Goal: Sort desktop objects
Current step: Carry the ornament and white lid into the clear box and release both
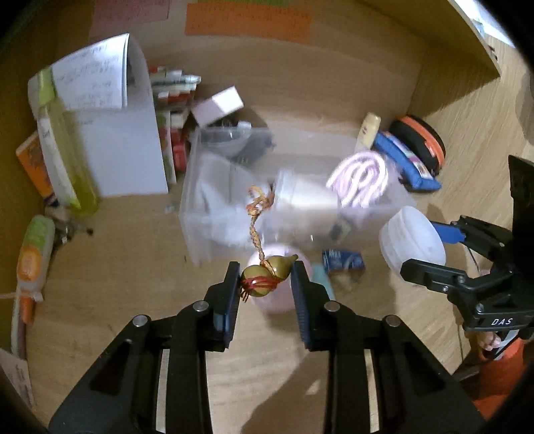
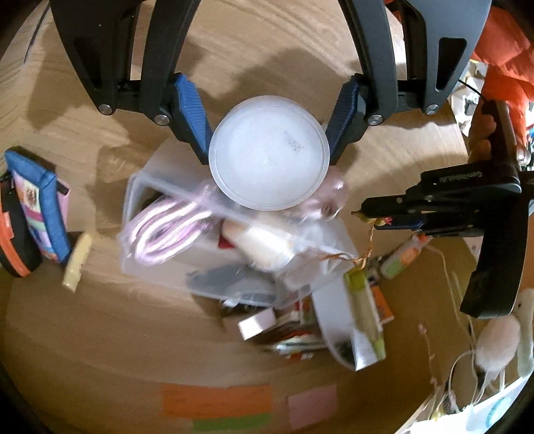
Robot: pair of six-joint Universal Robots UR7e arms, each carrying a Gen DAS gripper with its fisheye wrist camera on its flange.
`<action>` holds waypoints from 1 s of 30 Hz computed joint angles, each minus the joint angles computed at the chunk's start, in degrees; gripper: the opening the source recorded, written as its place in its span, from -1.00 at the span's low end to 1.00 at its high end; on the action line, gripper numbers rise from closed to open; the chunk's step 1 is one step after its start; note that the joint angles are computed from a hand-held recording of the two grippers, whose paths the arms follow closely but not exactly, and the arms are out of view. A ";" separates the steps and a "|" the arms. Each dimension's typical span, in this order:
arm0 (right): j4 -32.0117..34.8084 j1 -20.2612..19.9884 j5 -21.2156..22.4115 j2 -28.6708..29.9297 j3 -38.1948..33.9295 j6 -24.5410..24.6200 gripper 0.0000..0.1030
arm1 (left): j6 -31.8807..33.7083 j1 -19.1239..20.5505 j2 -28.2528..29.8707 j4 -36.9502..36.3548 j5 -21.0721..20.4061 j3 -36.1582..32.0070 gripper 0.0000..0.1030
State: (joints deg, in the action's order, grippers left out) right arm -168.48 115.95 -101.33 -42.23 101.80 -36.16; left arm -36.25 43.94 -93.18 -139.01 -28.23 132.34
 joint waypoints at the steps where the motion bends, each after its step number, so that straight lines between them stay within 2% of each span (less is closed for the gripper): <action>1: -0.26 0.09 -0.35 0.43 -0.91 0.17 0.22 | 1.52 0.28 0.54 -1.31 0.20 -0.58 -0.42; 10: -0.28 0.03 -1.26 2.39 -6.15 2.15 0.22 | 10.65 2.52 3.28 -8.63 0.52 -3.88 -0.42; 20: 2.65 0.30 -5.59 7.50 -13.76 3.46 0.21 | 14.29 7.38 5.57 -11.79 -1.75 -7.15 -0.42; 30: 3.01 0.35 -8.08 10.10 -16.47 3.27 0.22 | 16.78 10.75 8.05 -13.04 -4.74 -9.39 -0.42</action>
